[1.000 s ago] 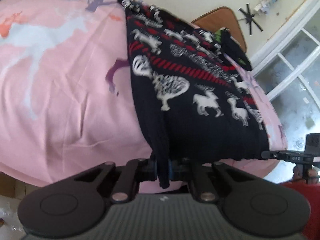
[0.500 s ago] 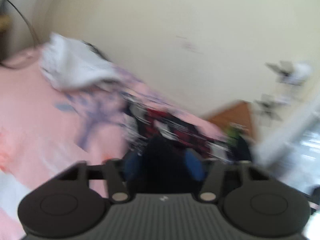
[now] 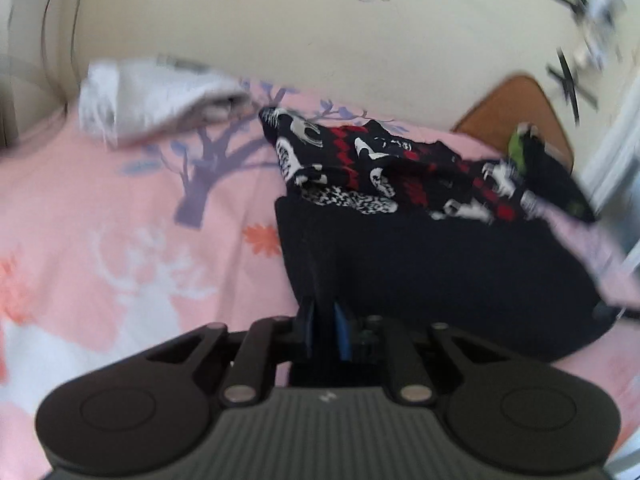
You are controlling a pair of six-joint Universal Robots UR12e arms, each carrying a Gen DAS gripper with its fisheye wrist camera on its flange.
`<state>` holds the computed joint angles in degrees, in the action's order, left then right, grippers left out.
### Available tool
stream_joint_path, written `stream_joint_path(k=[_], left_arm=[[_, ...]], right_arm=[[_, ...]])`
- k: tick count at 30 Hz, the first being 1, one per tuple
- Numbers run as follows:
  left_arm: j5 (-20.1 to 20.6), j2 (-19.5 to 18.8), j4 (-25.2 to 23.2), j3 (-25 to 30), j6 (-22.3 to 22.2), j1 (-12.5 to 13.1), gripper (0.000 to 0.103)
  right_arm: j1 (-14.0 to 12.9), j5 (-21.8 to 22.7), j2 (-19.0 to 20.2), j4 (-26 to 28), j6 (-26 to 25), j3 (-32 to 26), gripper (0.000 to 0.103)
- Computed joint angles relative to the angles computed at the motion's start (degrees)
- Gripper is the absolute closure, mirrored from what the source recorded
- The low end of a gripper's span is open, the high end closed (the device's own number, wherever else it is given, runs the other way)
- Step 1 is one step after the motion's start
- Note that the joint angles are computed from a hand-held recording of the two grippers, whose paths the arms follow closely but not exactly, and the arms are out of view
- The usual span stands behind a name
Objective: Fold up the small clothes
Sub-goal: 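Grasp the sweater edge with the right gripper and lift it, then grasp the sweater end with the left gripper while the right gripper holds the other end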
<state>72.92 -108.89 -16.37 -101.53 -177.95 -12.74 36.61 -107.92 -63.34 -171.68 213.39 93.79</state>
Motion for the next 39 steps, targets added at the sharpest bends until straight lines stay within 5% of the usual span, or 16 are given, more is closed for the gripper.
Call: stream_joint_path(k=[3, 7, 9, 12, 14, 16, 20, 27, 30, 31, 32, 33, 34, 39], left_arm=[[-2.75, 0.31, -1.6, -0.19, -0.72, 1.3, 0.087], [-3.72, 1.6, -3.19, 0.01, -1.12, 2.53, 0.079], [-2.89, 1.84, -1.21, 1.02, -2.42, 2.95, 0.081], [-2.91, -0.24, 0.94, 6.0, -2.41, 2.46, 0.077], [-3.37, -3.07, 1.45, 10.94, -1.85, 1.31, 0.058], [-4.9, -7.43, -0.29, 17.65, -1.69, -0.09, 0.053], [-5.04, -16.65, -11.37, 32.18, -4.21, -2.8, 0.053], [1.99, -29.08, -23.8, 50.38, -5.8, -6.14, 0.042], [0.76, -31.53, -26.39, 53.58, -5.85, -6.29, 0.047], [0.37, -32.04, -27.29, 54.28, -5.58, -6.37, 0.056], [-0.31, -32.39, -28.31, 54.74, -5.03, -6.42, 0.076], [0.09, -32.23, -27.54, 54.19, -4.18, -6.61, 0.082], [0.9, -31.91, -27.42, 53.73, -2.68, -6.85, 0.094], [-1.05, -27.05, -19.71, 46.64, -3.27, -6.42, 0.094]], right_arm=[[-0.67, 1.51, -0.81, -0.45, 0.72, 1.55, 0.089], [-0.95, 0.73, -2.49, 3.97, -1.36, 0.74, 0.057], [-0.82, -1.77, -2.94, 2.75, -4.33, 0.05, 0.057], [-1.39, -2.49, -2.1, 1.4, -8.31, -3.66, 0.056], [-2.47, -0.53, 0.01, -0.29, -11.12, -7.52, 0.051], [-4.04, 2.56, 3.28, -0.35, -13.3, -12.81, 0.041], [-6.78, 7.87, 10.21, 5.78, -10.9, -24.13, 0.041], [-9.62, 13.54, 20.0, 19.43, -9.99, -39.56, 0.041], [-10.06, 15.6, 22.79, 24.33, -9.92, -43.98, 0.041], [-10.29, 17.06, 23.24, 25.27, -9.72, -44.49, 0.043], [-10.48, 18.6, 23.46, 26.01, -10.13, -44.82, 0.049], [-10.43, 19.54, 23.69, 26.72, -11.55, -45.27, 0.074], [-10.02, 18.08, 23.81, 26.77, -13.32, -45.47, 0.085], [-8.46, 13.63, 20.66, 20.01, -15.76, -41.06, 0.092]])
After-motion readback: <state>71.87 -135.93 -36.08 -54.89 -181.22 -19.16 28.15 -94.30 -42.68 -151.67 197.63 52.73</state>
